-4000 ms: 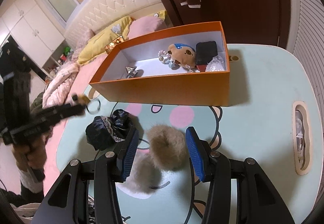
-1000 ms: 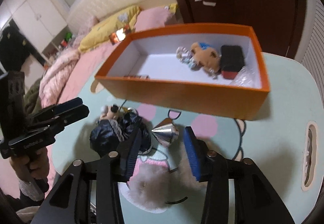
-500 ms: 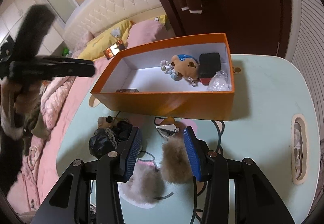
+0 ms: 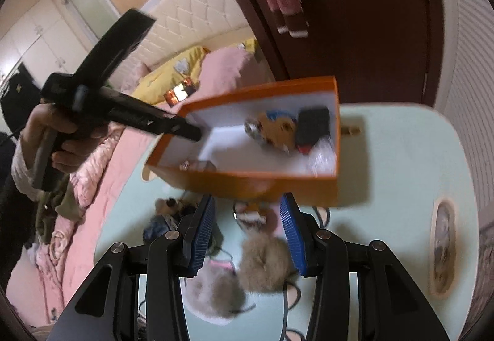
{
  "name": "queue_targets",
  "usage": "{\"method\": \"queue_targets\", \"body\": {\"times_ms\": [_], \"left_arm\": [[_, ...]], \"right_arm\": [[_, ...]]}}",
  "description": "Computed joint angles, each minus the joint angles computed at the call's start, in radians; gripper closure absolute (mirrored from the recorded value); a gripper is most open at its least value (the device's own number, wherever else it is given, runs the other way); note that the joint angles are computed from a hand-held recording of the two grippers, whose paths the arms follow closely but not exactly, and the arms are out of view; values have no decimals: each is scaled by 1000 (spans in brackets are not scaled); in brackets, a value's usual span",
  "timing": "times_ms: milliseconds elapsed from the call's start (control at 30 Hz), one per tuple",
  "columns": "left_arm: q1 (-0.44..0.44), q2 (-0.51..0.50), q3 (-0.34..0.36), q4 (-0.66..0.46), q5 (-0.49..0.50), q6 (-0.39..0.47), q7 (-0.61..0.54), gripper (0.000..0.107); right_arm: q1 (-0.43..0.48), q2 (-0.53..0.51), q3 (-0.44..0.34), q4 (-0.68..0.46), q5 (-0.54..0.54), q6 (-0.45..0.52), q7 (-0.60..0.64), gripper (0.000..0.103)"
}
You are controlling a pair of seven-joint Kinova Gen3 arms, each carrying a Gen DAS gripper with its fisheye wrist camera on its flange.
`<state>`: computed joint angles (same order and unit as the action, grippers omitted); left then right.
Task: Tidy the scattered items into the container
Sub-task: 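Reach into the box and grasp the plush doll with blue cap using the left tool, then set the plush doll on the table with the left tool while the right tool grasps the bead bracelet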
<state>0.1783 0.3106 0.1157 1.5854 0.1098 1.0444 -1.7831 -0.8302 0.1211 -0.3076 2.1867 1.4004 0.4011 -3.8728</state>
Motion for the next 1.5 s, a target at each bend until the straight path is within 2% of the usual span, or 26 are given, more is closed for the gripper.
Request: {"method": "queue_targets", "body": {"times_ms": [67, 100, 233, 300, 367, 433, 500, 567, 667, 733, 800, 867, 933, 1033, 1167, 1233, 1333, 1500], "left_arm": [[32, -4, -5, 21, 19, -81, 12, 62], [39, 2, 14, 27, 6, -112, 29, 62], [59, 39, 41, 33, 48, -189, 52, 62], [125, 59, -7, 19, 15, -198, 117, 62], [209, 80, -93, 5, 4, -192, 164, 62], [232, 94, -129, 6, 46, -200, 146, 63], [292, 109, -202, 9, 66, -209, 120, 62], [310, 108, -241, 46, 131, -256, 70, 63], [274, 80, -241, 100, 251, -305, -35, 80], [223, 57, -214, 136, 323, -326, -117, 80], [142, 38, -165, 159, 403, -310, -197, 80], [89, 10, -154, 189, 484, -304, -273, 80], [-3, -49, -113, 243, 565, -315, -354, 80], [-142, -142, -65, 321, 683, -289, -476, 80], [-327, -296, -15, 465, 791, -255, -639, 80], [-389, -341, -32, 529, 834, -221, -720, 80], [-392, -408, -116, 630, 837, -202, -789, 80], [-372, -497, -226, 791, 843, -292, -880, 80]], "right_arm": [[3, -2, 3, -8, 18, -6, -2, 60], [4, -4, 2, -7, 40, -11, -21, 60], [13, -9, -9, 13, 81, -22, -80, 60], [25, -9, -11, 27, 99, -36, -117, 60], [32, -9, -15, 36, 108, -38, -140, 60], [39, -9, -19, 45, 131, -41, -169, 60], [49, -8, -24, 51, 159, -46, -200, 60], [55, -7, -32, 53, 176, -45, -218, 60], [58, -7, -42, 57, 184, -39, -231, 60], [59, -7, -47, 61, 180, -36, -235, 60], [57, -7, -49, 61, 160, -32, -220, 60], [54, -9, -47, 60, 144, -29, -207, 60], [49, -11, -45, 59, 136, -25, -200, 60], [45, -12, -42, 56, 122, -22, -184, 60], [36, -14, -36, 48, 100, -14, -153, 60], [31, -14, -35, 42, 98, -10, -148, 60], [27, -11, -32, 25, 68, -8, -106, 60], [39, 7, -13, -33, -61, -22, 97, 60]]}}
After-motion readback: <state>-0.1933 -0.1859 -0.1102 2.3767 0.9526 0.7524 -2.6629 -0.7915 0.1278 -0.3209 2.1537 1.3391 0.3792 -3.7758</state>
